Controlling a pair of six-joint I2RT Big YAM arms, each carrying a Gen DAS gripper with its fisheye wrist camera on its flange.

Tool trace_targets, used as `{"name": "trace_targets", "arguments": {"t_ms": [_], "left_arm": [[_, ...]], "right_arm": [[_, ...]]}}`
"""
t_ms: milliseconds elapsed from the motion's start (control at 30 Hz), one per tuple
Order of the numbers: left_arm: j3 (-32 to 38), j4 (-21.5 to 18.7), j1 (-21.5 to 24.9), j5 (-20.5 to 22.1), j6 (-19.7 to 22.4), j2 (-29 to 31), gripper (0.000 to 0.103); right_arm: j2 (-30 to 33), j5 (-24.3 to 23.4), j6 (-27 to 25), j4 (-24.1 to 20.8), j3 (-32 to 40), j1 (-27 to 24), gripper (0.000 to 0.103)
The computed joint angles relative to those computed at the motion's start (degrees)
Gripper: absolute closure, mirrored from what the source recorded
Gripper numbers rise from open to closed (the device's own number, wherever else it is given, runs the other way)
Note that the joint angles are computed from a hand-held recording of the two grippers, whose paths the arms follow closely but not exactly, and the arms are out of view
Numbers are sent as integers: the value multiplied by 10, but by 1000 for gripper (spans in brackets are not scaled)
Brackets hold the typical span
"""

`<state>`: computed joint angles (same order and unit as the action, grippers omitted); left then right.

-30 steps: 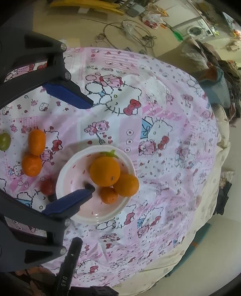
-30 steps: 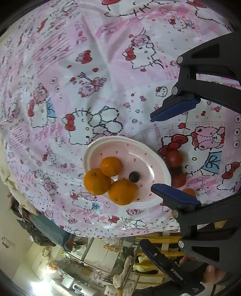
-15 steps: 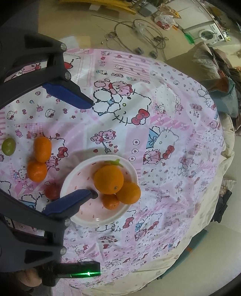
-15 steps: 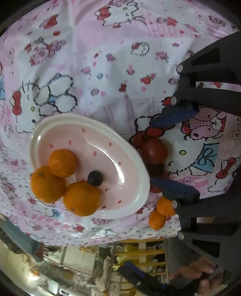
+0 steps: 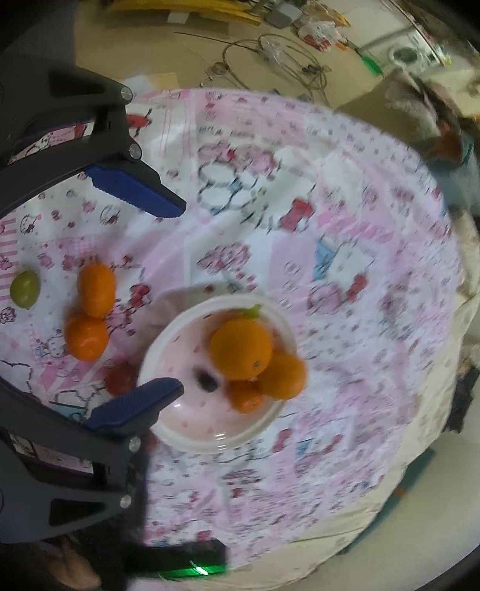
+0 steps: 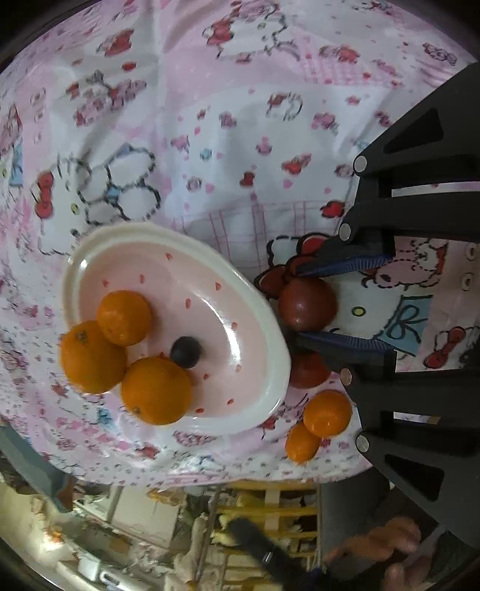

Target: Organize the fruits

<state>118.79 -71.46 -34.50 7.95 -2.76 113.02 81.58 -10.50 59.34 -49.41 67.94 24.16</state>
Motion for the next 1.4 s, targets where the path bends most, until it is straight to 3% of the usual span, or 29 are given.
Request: {"name": "trace_targets", "arguments": {"t_ms": [167, 400, 567, 933, 1000, 1100, 1400], "left_arm": [[-4, -34, -26, 13, 41, 9, 18], [19, -94, -66, 17, 99, 36, 35], [50, -146, -83, 3, 102, 71, 45], [106, -189, -84, 6, 91, 123, 65], [115, -196, -82, 6, 93, 129, 75], [130, -208, -75, 7, 90, 137, 75], [97, -193, -60, 2, 94, 105, 75]], "right_arm": [[-52, 36, 26, 11, -29, -8, 72], [-90, 67, 52, 12, -51, -17, 72], [-112, 75, 61, 13, -65, -23, 72], [-130, 82, 68, 15, -77, -28, 72], [-129, 82, 67, 14, -76, -27, 72], [-128, 81, 67, 14, -75, -27, 72], [-119, 82, 61, 15, -67, -24, 72]]}}
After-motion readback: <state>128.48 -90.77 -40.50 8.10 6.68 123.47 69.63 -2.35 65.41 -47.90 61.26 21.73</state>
